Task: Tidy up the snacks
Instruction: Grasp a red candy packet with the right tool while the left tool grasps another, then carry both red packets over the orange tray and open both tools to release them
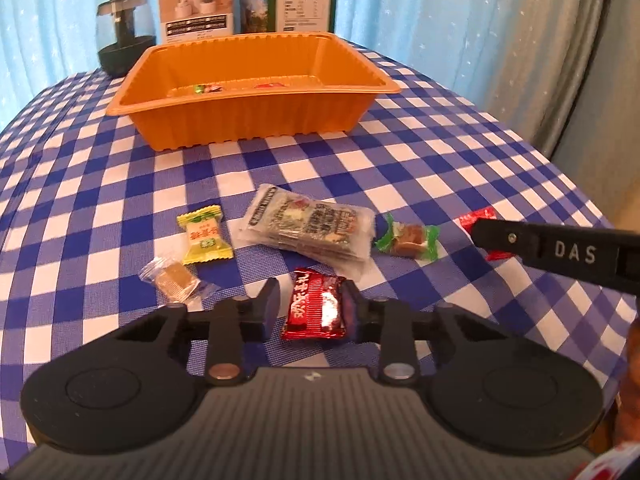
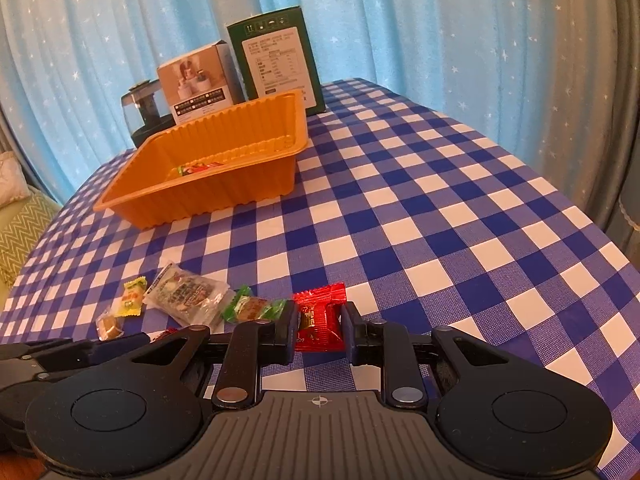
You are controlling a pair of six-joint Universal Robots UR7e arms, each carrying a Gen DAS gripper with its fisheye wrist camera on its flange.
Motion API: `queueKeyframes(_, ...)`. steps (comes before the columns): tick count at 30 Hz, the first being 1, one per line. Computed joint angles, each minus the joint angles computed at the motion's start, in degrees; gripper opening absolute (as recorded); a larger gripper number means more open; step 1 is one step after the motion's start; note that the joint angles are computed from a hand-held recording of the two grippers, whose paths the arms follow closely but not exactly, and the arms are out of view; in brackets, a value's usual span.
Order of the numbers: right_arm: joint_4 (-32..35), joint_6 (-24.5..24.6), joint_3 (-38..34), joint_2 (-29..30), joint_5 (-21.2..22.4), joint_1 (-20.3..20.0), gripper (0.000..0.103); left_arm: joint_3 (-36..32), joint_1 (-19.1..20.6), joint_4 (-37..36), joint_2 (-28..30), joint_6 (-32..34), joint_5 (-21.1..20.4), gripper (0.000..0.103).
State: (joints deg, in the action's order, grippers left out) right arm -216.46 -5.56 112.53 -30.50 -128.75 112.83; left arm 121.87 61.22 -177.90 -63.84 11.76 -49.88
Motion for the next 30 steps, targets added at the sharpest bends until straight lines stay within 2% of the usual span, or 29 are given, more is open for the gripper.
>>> queueKeyframes(8, -0.2, 0.4, -0.1, 0.0, 0.4, 0.4, 0.023, 1.3, -1.0, -0.7, -0.2, 0.7, 1.8, 0.022)
queueKeyframes(17, -0.4, -1.6, -0.4, -0.5, 2.5, 1.0, 0.024, 1.8, -1.9, -2.2, -3.1, 0.2, 2.6, 0.021)
queueKeyframes(23, 0.1, -5.8, -3.2, -1.0, 5.3, 2.0, 0.023, -0.6, -2.2, -2.6, -4.2, 1.6, 3.0, 0.021)
queueKeyframes(30, 2.0, -8.8, -8.9, -0.8, 8.5, 2.0, 0.024, -6.7, -1.3, -4.7, -2.5, 4.3, 2.4, 0.021)
